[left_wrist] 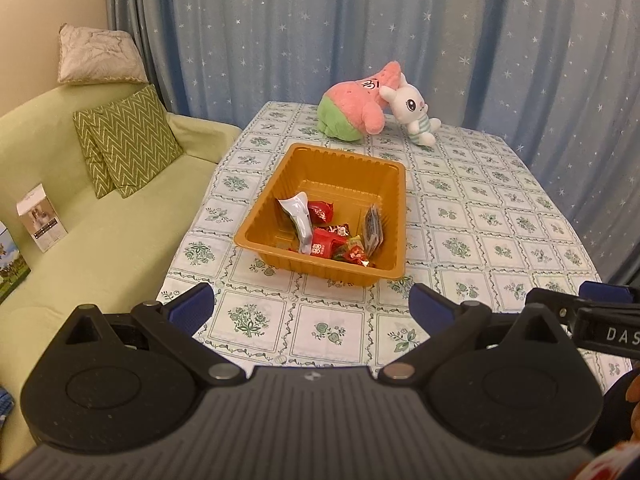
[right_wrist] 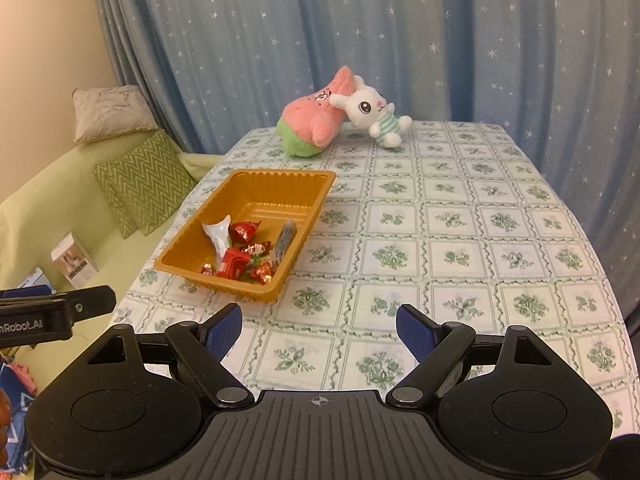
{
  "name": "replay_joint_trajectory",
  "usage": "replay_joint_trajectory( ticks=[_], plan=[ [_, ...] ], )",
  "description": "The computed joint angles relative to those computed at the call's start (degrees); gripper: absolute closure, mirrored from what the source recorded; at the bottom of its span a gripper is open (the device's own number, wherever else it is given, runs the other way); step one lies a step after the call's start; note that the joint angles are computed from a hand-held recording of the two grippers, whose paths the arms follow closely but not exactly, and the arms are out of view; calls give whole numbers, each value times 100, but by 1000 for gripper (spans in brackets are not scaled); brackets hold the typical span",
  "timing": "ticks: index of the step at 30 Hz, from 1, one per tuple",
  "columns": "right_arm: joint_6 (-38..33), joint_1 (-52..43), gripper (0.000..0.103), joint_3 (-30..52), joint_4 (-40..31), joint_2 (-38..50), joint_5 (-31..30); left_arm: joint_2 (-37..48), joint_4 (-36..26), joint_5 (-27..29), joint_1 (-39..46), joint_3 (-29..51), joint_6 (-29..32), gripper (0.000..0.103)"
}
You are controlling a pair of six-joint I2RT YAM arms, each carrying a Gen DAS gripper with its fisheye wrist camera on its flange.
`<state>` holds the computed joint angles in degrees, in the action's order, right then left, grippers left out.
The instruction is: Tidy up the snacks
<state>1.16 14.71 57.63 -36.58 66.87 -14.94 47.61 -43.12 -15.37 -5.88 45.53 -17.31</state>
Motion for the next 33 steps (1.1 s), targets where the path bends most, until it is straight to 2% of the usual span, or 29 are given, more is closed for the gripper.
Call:
replay_joint_trajectory(
  ticks=[7,17,33],
  plan=[
    [-146,-162,19,-59,-341,-375,-158,-93,-265,-308,-431,45,-213,0],
    [-259,-224,19,-35,-396,-543,-96,-121,-318,-582,-799,97,-447,0],
    [-310,-365,19,-20,-403,-480,-179,-117,-266,-564,-758,72,-411,0]
  ],
)
